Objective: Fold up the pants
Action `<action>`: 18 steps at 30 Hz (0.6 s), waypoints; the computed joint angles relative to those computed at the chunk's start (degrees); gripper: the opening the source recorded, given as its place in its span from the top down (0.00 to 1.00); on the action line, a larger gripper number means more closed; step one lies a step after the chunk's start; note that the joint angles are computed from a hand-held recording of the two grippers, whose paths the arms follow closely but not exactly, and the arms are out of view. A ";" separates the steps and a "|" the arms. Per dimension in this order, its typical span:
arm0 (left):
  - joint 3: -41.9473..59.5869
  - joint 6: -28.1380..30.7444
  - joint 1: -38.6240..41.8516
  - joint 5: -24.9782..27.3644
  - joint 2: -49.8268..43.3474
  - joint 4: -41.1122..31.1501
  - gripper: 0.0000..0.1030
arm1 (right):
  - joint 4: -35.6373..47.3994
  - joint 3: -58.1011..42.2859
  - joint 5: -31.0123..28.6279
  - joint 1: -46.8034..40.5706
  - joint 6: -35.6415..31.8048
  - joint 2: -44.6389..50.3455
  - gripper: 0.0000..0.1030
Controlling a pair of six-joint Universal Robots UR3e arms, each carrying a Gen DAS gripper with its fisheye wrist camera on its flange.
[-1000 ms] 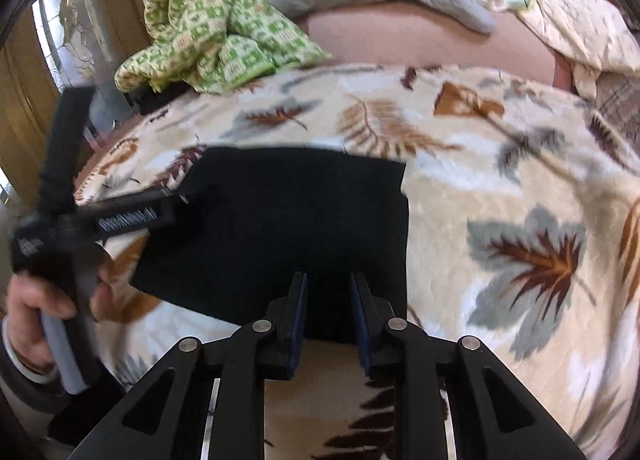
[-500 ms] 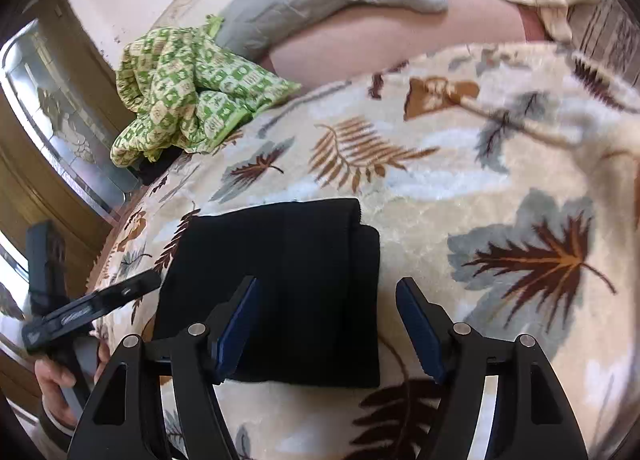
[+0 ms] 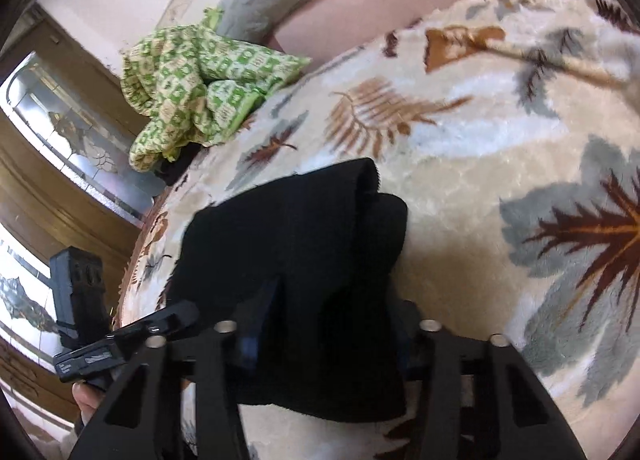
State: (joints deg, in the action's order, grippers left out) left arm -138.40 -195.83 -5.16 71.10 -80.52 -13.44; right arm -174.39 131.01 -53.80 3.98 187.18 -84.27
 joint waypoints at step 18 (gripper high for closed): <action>18.32 4.10 3.28 7.38 -15.34 -5.14 0.35 | 5.81 -27.61 -13.61 9.15 5.74 18.05 0.55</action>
